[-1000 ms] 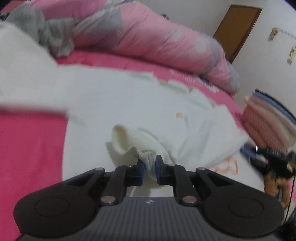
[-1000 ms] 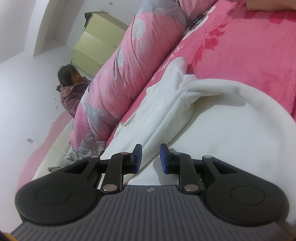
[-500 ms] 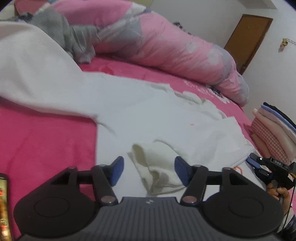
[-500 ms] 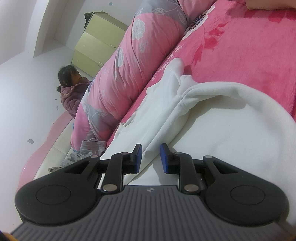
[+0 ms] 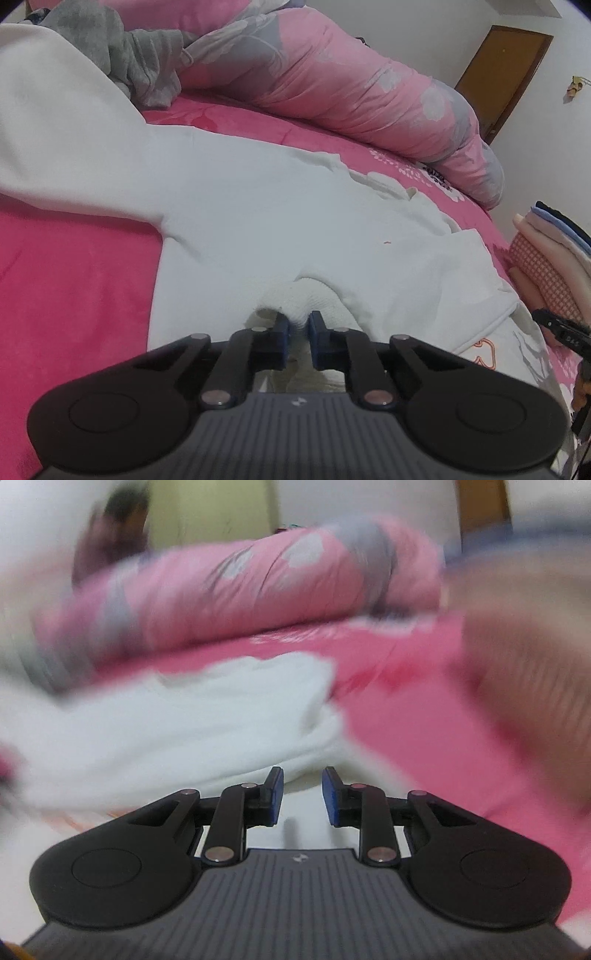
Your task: Fold clothes
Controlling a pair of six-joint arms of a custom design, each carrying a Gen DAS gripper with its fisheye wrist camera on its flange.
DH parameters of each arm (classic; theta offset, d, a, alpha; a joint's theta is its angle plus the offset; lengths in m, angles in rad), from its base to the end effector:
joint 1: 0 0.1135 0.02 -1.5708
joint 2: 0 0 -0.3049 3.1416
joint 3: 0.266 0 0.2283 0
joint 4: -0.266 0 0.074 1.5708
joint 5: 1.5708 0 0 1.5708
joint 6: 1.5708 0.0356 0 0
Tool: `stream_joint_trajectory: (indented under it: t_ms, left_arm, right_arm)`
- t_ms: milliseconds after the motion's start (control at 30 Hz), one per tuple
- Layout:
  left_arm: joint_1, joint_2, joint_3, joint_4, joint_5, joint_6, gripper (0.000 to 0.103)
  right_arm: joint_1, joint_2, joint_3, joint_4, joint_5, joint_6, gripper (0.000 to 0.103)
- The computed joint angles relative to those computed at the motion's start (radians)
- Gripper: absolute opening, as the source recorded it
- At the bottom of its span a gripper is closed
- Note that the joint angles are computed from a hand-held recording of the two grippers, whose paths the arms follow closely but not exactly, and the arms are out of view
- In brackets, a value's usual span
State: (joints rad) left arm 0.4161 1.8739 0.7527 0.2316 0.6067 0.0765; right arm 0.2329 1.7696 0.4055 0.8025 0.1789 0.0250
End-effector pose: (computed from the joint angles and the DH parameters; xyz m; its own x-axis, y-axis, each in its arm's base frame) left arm 0.3062 0.1131 0.1520 -0.7087 -0.2445 -0.6617 0.0507 0.9179 -0.3935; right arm 0.2704 0.0576 0.1511 -0.5200 -0.0981 -0.8485 -0.0676 0.9950 -0.0736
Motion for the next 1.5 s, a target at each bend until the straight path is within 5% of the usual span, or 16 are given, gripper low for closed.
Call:
stream_joint_trajectory:
  t_ms: [133, 200, 267, 433, 633, 833, 1000, 1200, 1500]
  left_arm:
    - [0.002, 0.004, -0.033, 0.059, 0.000, -0.031, 0.008]
    - [-0.006, 0.004, -0.042, 0.081, -0.008, -0.050, 0.006]
    - [-0.012, 0.002, -0.041, 0.094, 0.004, -0.080, 0.005]
    - [-0.047, -0.016, -0.045, 0.141, 0.058, -0.092, 0.005]
    - [-0.044, 0.030, -0.045, 0.130, 0.034, -0.093, 0.005]
    - [-0.001, 0.017, -0.052, 0.099, 0.086, -0.050, 0.005]
    - [0.014, 0.031, -0.055, 0.097, 0.117, -0.033, 0.005]
    - [0.018, 0.032, -0.075, 0.125, 0.123, -0.031, 0.005]
    - [0.044, 0.078, -0.063, 0.133, 0.180, -0.006, 0.005]
  right_arm:
    - [0.063, 0.118, 0.113, -0.044, 0.224, -0.392, 0.023]
    - [0.037, 0.185, 0.166, -0.052, 0.175, -0.460, 0.020]
    - [0.001, 0.208, 0.209, -0.079, 0.117, -0.427, 0.003]
    - [-0.096, 0.168, 0.155, 0.005, 0.058, -0.152, 0.003]
    - [-0.177, 0.233, 0.165, -0.052, -0.007, -0.128, 0.009]
    - [-0.208, 0.106, 0.153, -0.204, -0.016, -0.184, 0.021]
    - [-0.348, -0.029, 0.175, -0.301, -0.351, -0.032, 0.022]
    - [-0.308, 0.171, 0.510, -0.441, -0.474, 0.099, 0.022]
    - [-0.304, 0.623, 1.334, -1.029, -0.551, 0.323, 0.030]
